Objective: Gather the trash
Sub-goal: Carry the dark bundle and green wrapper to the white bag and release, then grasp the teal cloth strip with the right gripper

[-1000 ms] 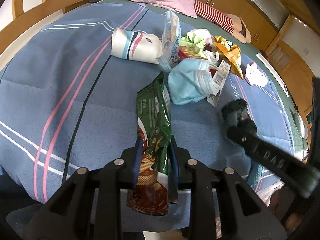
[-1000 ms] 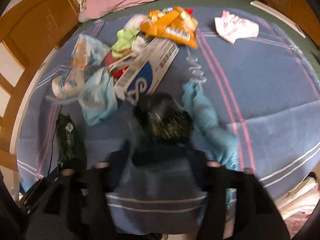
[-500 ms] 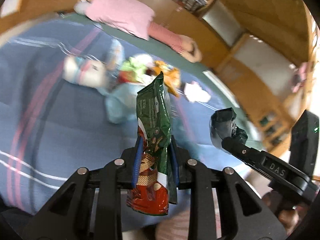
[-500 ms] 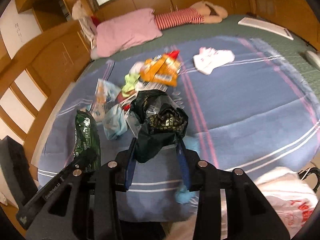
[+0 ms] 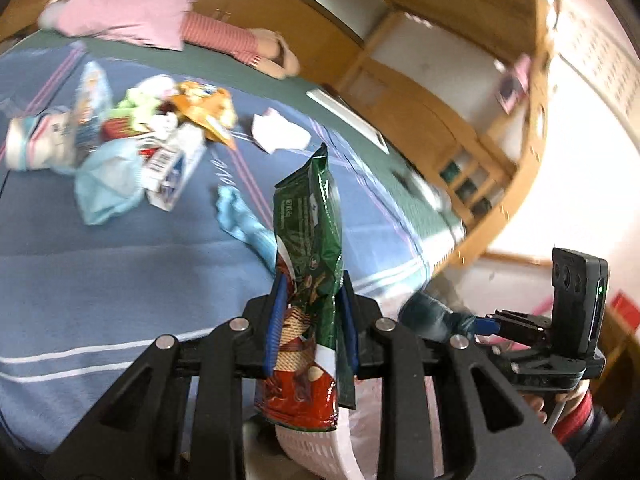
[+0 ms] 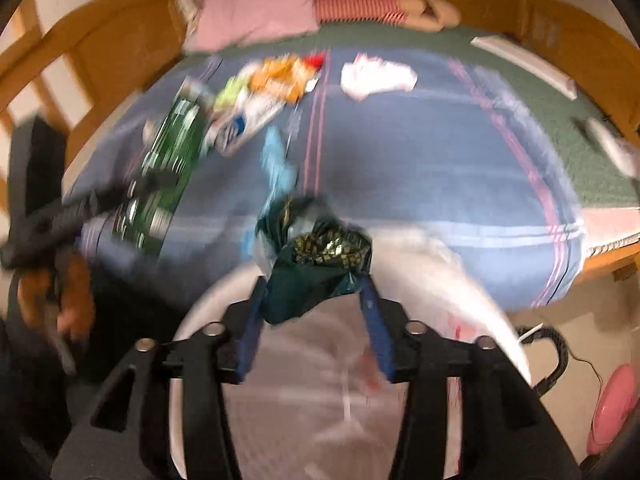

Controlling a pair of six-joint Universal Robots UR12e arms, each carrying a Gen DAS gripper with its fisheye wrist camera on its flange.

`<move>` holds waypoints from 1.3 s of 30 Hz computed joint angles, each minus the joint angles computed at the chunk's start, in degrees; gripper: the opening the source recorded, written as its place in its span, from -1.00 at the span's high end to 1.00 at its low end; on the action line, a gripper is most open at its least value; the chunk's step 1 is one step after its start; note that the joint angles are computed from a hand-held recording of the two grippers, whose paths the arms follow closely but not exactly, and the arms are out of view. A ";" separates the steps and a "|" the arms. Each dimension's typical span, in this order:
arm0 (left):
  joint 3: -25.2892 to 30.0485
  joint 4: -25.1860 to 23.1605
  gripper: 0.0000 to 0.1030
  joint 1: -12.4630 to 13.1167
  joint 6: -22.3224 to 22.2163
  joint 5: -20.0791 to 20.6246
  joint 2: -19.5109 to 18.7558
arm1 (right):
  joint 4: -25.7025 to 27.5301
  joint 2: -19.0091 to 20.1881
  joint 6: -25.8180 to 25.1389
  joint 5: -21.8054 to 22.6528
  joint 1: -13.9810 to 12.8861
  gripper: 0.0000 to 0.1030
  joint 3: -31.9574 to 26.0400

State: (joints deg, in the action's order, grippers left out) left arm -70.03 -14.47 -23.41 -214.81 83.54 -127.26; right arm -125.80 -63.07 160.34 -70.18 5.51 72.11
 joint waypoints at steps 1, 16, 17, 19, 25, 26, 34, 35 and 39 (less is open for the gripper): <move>0.20 -0.29 0.49 -0.07 0.97 -0.66 -0.11 | -0.48 -0.45 0.08 0.53 -0.44 -0.32 0.89; 6.75 -8.63 -0.82 -3.59 18.00 -11.34 -3.73 | -18.35 0.78 36.07 5.38 -4.08 -0.57 2.49; 6.19 -7.20 -0.82 -3.44 17.18 -10.73 -3.56 | -18.09 0.83 35.94 5.21 -4.00 -0.57 2.40; 4.79 -3.50 -0.89 -3.44 12.64 -5.73 -3.07 | -17.73 0.72 35.44 4.69 -3.84 -0.57 2.49; 4.46 -14.74 -0.90 -5.00 -4.43 29.87 -1.23 | -16.05 1.02 33.83 2.50 -2.88 -0.57 1.81; 5.06 -20.71 -0.90 -5.11 -8.90 35.87 -1.07 | -15.52 1.16 33.44 1.88 -2.63 -0.57 1.60; 5.75 -36.45 -0.93 -3.67 -25.79 37.30 -0.21 | -5.51 8.09 27.84 -3.61 1.79 -0.57 -8.69; 6.06 -37.29 -0.93 -3.31 -26.30 36.10 -0.32 | -3.39 9.55 27.24 -3.58 2.45 -0.57 -10.94; 4.51 -37.78 -0.93 -3.24 -28.33 33.91 0.53 | 6.80 15.48 23.49 -4.87 5.46 -0.57 -21.06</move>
State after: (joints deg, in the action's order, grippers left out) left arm -65.51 -52.25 -26.65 -243.14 117.45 -126.72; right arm -119.00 -47.58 183.82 -75.05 10.97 51.05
